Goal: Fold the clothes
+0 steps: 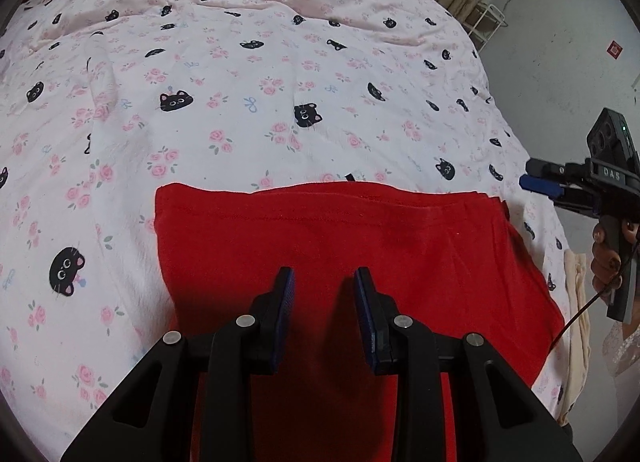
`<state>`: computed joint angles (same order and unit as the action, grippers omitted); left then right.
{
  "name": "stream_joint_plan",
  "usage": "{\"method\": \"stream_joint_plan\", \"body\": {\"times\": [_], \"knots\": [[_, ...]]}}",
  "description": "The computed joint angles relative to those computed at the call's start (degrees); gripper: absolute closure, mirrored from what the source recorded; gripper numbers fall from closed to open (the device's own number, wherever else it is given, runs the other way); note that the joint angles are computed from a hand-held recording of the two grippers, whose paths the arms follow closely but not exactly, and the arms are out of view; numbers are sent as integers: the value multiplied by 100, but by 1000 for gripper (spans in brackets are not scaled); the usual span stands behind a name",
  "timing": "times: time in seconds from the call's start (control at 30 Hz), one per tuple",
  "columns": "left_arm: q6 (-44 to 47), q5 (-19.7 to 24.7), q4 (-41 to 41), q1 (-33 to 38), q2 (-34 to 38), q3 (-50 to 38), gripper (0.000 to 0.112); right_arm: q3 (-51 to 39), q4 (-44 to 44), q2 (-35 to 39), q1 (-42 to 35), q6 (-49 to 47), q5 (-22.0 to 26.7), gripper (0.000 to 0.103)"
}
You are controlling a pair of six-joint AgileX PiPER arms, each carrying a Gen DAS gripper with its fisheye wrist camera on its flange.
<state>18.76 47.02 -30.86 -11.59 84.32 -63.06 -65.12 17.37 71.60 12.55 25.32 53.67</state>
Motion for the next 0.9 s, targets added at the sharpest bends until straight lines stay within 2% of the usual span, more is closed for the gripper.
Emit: {"method": "stream_joint_plan", "body": {"times": [0.13, 0.27, 0.37, 0.47, 0.6, 0.67, 0.73, 0.9], "knots": [[198, -86, -112, 141, -568, 433, 85, 309, 116, -296, 326, -141, 68, 57], [480, -125, -228, 523, -1462, 1095, 85, 804, -100, -775, 991, 362, -31, 57], [871, 42, -496, 1098, -2073, 1563, 84, 1249, -457, -1376, 1541, 1057, -223, 57], [1451, 347, -841, 1836, -2572, 1953, 82, 1617, -1390, -2044, 2426, 2378, -308, 50], [2573, 1028, -1326, 2742, -2776, 2271, 73, 1893, -2907, -2659, 3969, 4294, 84, 48], [3036, 1317, -1432, 3014, -2797, 2378, 73, 1972, -3399, -2828, 4617, 4898, 420, 41], [3308, 1424, -1441, 2999, -2837, 2456, 72, 2050, -3763, -2945, 5198, 5375, 690, 35], [3295, 1565, -1607, 2949, -2889, 2475, 72, 2176, -4310, -3067, 6199, 6130, 995, 32]]}}
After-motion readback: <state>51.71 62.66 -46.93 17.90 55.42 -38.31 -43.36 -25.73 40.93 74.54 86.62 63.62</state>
